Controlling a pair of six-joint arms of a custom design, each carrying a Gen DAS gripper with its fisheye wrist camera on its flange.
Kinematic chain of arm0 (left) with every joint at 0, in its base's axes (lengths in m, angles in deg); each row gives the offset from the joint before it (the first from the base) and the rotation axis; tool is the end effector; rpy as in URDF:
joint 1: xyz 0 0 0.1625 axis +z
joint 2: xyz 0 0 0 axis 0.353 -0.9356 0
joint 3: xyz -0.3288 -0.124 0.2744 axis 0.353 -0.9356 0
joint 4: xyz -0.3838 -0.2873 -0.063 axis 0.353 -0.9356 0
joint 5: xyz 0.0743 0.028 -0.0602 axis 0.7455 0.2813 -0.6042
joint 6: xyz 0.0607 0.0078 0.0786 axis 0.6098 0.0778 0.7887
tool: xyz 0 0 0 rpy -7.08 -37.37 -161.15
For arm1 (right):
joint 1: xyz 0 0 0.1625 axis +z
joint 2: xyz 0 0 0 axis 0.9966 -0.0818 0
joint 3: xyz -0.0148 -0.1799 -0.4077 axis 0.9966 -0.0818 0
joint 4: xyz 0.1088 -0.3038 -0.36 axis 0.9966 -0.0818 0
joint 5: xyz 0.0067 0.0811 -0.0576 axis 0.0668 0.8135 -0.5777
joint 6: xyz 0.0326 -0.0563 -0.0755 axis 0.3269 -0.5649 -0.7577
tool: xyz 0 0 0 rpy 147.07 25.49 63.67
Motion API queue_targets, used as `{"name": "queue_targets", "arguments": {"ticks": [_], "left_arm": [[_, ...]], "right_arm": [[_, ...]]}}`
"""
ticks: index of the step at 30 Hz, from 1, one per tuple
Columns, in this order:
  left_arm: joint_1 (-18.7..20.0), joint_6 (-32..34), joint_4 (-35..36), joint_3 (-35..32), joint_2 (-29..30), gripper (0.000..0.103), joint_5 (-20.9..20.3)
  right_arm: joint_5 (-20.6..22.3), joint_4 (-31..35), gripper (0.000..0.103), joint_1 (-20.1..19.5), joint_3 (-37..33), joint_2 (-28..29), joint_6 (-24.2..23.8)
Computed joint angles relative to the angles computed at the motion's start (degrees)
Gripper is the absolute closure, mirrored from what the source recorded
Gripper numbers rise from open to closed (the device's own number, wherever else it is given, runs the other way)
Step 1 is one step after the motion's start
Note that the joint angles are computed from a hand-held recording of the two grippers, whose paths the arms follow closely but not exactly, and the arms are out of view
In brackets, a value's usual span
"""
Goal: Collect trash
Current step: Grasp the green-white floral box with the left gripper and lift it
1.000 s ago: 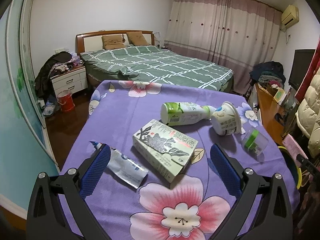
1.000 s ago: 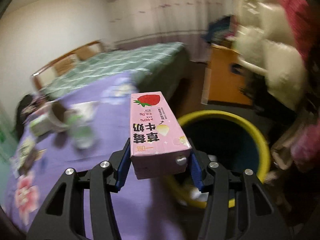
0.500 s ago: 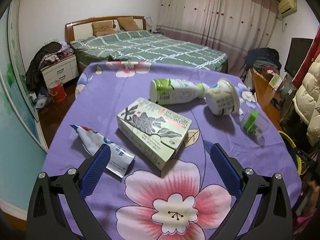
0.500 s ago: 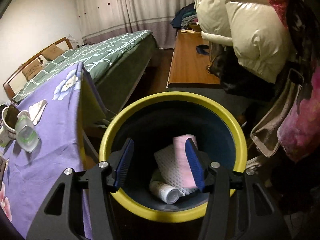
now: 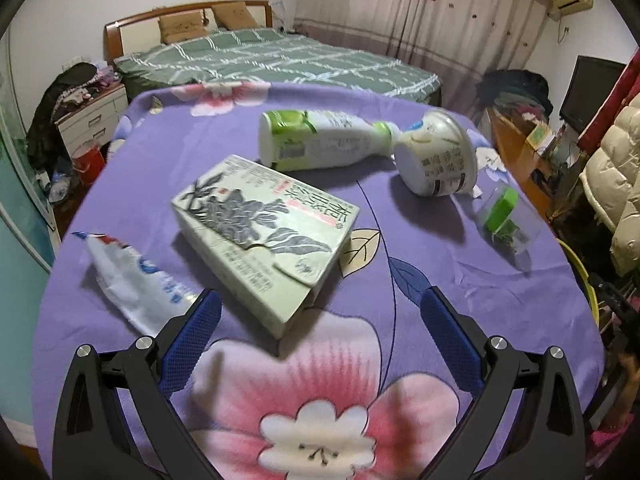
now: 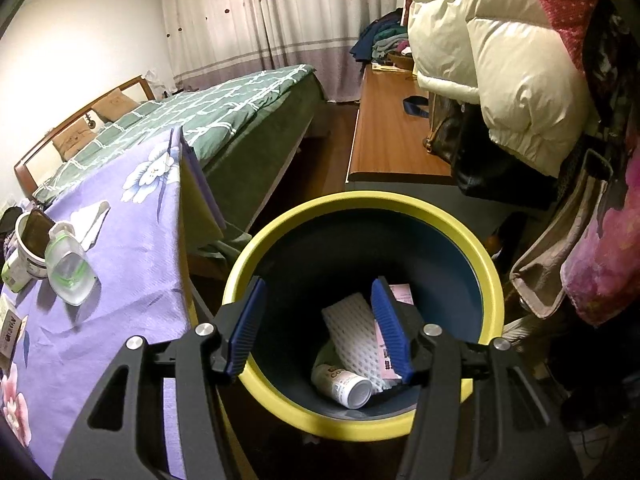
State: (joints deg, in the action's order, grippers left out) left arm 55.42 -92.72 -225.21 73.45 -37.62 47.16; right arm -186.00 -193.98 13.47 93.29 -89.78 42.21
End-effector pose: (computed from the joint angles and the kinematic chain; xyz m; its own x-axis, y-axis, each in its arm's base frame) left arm 0.0750 -0.5924 0.3070 -0.7056 -0.4906 -0.5113 0.1142 0.6334 -0.7654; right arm 0.2097 -0.7896 -0.0259 -0.7778 -0.1359 0.6137 -0.5118 0.7038 -0.4927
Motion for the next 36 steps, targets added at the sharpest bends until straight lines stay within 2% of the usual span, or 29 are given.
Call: {"name": "queue_targets", "arguments": {"ticks": [5, 8, 10, 14, 21, 24, 31, 36], "left_arm": [[2.07, -1.41, 4.25, -4.32, 2.26, 0.005, -5.30], [1.79, -1.11, 3.88, -5.66, 3.49, 0.005, -3.24], [1.52, -2.17, 4.02, -6.65, 4.01, 0.005, -0.41], [2.26, -8.46, 9.78, -10.01, 4.97, 0.005, 3.31], [4.36, -20.56, 16.87, -14.25, 5.64, 0.005, 2.95], [4.94, -23.03, 17.68, -15.26, 6.03, 0.005, 3.74], [5.23, -23.94, 20.36, -18.41, 8.10, 0.005, 7.57], [5.17, -24.72, 19.75, -17.52, 6.98, 0.005, 6.08]], "right_arm": [[0.47, 0.20, 0.049, -0.16, 0.01, -0.12, 0.40], [0.31, 0.08, 0.049, -0.14, -0.01, -0.08, 0.36], [0.35, 0.31, 0.049, -0.23, -0.14, -0.05, 0.73], [0.78, 1.13, 0.049, -0.33, -0.68, 0.29, 1.40], [1.90, 2.00, 0.048, -0.54, -0.80, 0.19, 1.71], [2.54, 2.56, 0.048, -0.84, -0.88, 0.11, 1.99], [3.46, 3.77, 0.048, -1.29, -0.85, -0.05, 2.69], [3.65, 3.63, 0.048, -1.40, -0.77, -0.14, 2.84]]}}
